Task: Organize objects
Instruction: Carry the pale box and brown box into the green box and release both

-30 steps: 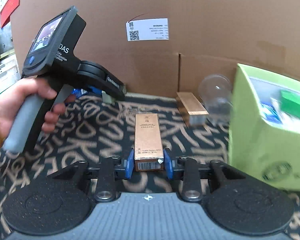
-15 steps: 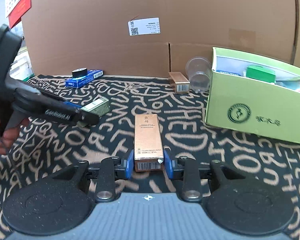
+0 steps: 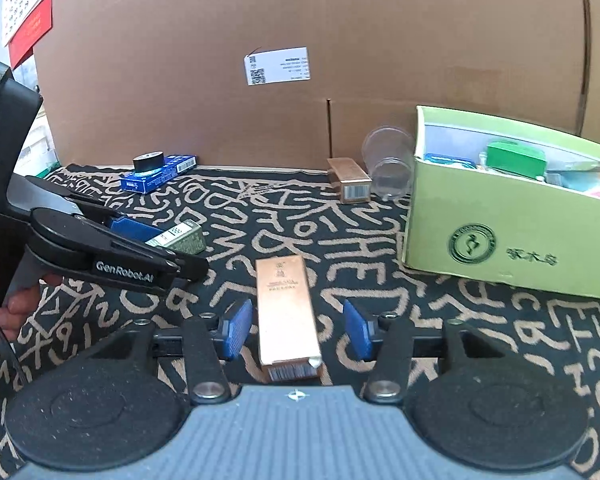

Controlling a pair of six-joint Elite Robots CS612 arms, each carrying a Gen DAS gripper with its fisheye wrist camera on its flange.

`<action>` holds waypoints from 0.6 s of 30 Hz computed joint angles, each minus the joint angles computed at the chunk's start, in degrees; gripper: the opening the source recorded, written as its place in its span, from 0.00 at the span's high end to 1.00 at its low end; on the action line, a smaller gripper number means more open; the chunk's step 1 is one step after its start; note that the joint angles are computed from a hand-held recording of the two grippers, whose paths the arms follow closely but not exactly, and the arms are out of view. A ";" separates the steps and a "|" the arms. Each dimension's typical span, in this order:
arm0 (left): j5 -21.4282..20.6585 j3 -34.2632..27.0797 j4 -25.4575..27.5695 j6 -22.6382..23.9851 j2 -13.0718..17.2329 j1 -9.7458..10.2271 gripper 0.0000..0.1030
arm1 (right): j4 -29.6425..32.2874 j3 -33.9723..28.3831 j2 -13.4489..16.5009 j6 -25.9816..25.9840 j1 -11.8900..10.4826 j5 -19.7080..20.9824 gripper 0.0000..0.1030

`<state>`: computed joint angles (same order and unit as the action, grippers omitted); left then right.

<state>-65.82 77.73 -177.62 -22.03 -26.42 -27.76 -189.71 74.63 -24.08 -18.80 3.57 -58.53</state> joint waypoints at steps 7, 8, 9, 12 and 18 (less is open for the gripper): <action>-0.36 -1.25 1.18 -1.63 0.51 0.15 0.56 | 2.08 -1.06 0.36 -1.35 0.43 0.71 0.50; -0.33 -1.44 1.23 -1.91 0.62 0.16 0.56 | 2.34 -1.05 0.36 -1.39 0.47 0.61 0.54; -0.32 -1.56 1.29 -2.24 0.68 0.17 0.58 | 2.58 -1.02 0.36 -1.38 0.52 0.41 0.57; -0.50 -1.59 1.28 -2.66 0.65 0.10 0.75 | 2.43 -0.71 0.30 -1.61 0.54 -0.06 0.65; -0.06 -1.37 1.52 -3.19 0.32 -0.19 0.78 | 1.80 0.21 -0.24 -2.17 0.31 0.80 0.65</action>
